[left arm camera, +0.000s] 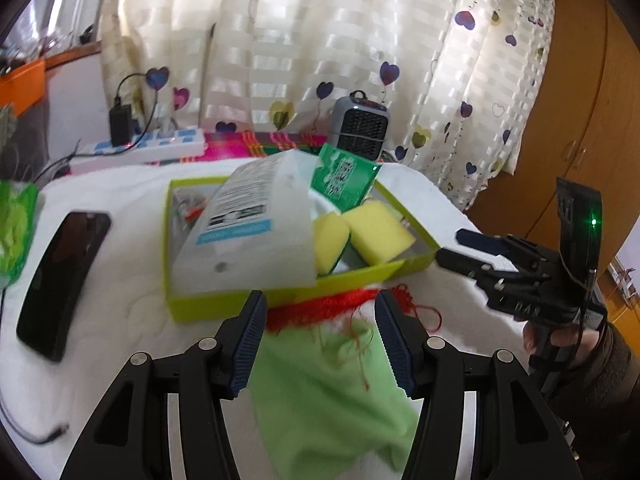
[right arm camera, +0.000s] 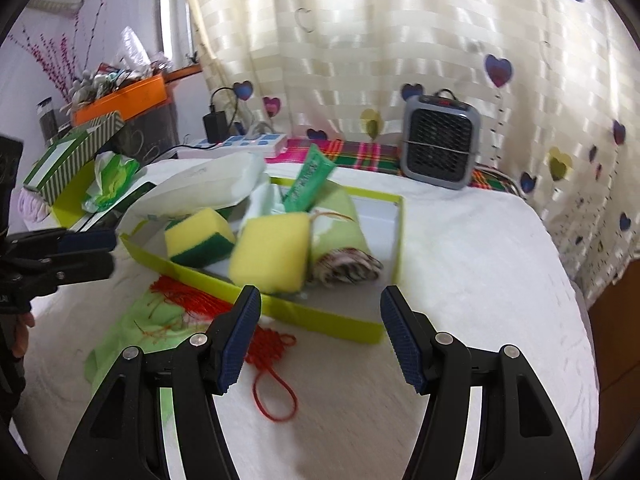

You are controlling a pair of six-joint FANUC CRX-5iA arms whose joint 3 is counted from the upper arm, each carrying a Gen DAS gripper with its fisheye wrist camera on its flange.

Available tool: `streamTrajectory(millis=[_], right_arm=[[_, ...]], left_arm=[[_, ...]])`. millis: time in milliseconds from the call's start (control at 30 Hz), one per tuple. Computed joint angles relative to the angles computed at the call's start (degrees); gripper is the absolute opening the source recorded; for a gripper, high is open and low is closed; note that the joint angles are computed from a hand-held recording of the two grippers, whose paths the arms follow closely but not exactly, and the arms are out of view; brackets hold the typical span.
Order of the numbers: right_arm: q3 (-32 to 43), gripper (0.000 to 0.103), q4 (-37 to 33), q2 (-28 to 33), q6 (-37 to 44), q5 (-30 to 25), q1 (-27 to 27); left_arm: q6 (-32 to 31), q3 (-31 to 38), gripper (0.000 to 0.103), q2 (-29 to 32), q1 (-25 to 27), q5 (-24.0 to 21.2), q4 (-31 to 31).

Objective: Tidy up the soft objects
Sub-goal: 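Open the left gripper over the box while the right gripper releases the yellow sponge into it, then move the left gripper onto the light-green cloth while the right gripper approaches the red knotted tassel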

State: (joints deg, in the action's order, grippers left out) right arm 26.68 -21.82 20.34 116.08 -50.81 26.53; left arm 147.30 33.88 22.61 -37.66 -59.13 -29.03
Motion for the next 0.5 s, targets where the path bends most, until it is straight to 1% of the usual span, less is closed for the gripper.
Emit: streamTrajectory(millis=[133,267,333,400,433,467,500], right_arm=[[-0.8,0.063,-1.4,-0.7,-0.9,-0.7,-1.3],[-1.5,0.063,-0.8,-0.8,-1.3,-1.3,-1.5],[-1.4,0.063,-1.4,-0.6,-1.1,-2.1,-1.7],[-0.9,0.063,-1.9,-0.2,-1.1,-3.4,-1.8],[-0.2,0.063,-2.1,0.2,-1.1,-4.5,-1.8],[0.5,0.063,-2.1,0.7,-1.0,-5.7,-1.7],[0.4,0.063,-1.8,0.7,-0.9,-5.9,-1.4]], left_arm=[[1.7,-2.9,0.056,-1.7,-0.5,0.6,0.7],[0.3,-3.9,0.056,-1.5,-0.6,0.6,3.4],[-0.7,-3.6,0.056,-0.9,-0.6,0.8,4.6],[-1.8,-2.1,0.056,0.4,-1.0,-0.6,5.3],[-2.6,-0.3,0.056,1.7,-1.3,-2.4,5.6],[-3.0,0.6,0.056,2.4,-1.4,-3.1,6.0],[-3.5,0.7,0.056,2.7,-1.4,-2.6,6.8]])
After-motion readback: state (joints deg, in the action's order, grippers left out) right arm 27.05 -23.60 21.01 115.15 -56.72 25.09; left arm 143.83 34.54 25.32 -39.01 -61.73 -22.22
